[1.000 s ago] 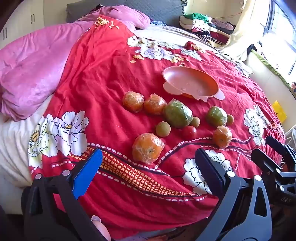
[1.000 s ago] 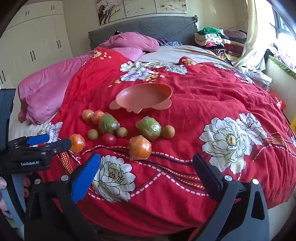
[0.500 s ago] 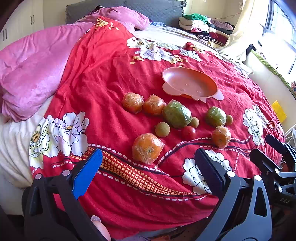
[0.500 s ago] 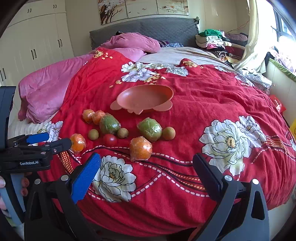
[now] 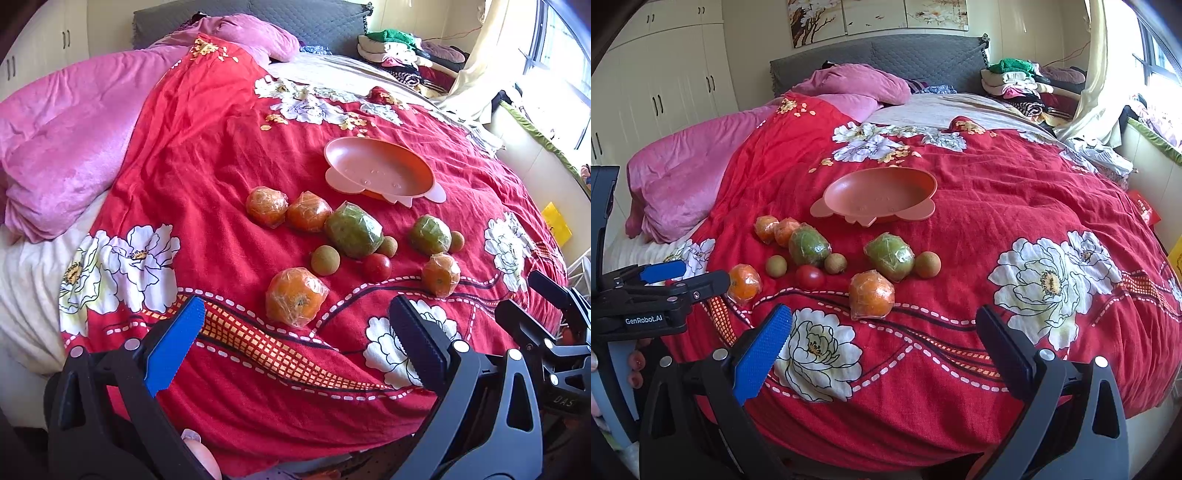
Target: Organize fruits
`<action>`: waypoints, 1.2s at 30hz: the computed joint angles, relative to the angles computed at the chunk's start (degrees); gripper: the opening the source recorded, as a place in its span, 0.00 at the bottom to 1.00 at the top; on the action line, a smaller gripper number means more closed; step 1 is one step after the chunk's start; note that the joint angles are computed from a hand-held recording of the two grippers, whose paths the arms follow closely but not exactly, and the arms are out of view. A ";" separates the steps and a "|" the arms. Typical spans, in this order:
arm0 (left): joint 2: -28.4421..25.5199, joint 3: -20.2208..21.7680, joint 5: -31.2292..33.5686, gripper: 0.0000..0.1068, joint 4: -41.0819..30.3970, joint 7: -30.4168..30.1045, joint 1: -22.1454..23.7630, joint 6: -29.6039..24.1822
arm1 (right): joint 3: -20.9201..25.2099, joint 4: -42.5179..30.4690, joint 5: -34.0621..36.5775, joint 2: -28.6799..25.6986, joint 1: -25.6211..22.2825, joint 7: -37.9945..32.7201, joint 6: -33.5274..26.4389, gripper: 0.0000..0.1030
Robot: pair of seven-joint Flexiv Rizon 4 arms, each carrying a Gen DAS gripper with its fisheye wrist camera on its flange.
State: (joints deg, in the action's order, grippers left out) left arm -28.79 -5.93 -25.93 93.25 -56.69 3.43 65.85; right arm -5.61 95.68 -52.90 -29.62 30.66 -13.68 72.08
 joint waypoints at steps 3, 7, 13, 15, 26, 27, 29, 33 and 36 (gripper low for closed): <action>0.05 -0.05 0.01 0.88 0.09 -0.01 0.02 0.08 | 0.00 0.04 -0.14 0.02 0.01 0.02 -0.02 0.96; 0.05 -0.05 -0.01 0.88 0.06 -0.07 0.03 0.05 | -0.18 0.17 -0.49 0.08 0.03 0.31 0.19 0.96; 0.09 -0.10 -0.01 0.88 0.20 -0.06 0.03 0.21 | 0.05 0.18 -0.33 0.07 -0.14 0.09 0.13 0.96; 0.08 -0.09 -0.01 0.88 0.16 -0.08 0.05 0.09 | -0.02 0.26 -0.40 0.09 -0.14 0.09 0.20 0.96; 0.12 -0.18 -0.12 0.88 0.35 0.02 0.07 0.41 | -0.06 0.15 -0.38 0.01 -0.06 0.08 0.21 0.96; 0.11 -0.08 -0.01 0.88 0.30 -0.05 0.02 0.32 | -0.09 0.05 -0.40 -0.04 -0.01 0.13 0.15 0.96; 0.17 0.06 0.14 0.88 0.09 -0.26 -0.04 -0.01 | -0.11 0.07 -0.43 -0.07 -0.02 0.16 0.23 0.96; 0.12 0.28 0.44 0.88 -0.08 -0.58 -0.18 -0.02 | 0.24 -0.17 0.11 -0.30 -0.18 -0.53 -0.01 0.96; -0.16 0.41 0.70 0.88 -0.19 -0.83 -0.17 -0.02 | 0.57 -0.66 1.05 -0.77 -0.29 -1.49 -0.06 0.96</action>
State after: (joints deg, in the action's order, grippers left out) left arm -28.95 -5.53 -25.24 93.06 -57.52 3.25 65.84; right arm -5.04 95.02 -51.85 -30.40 30.36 -15.17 72.02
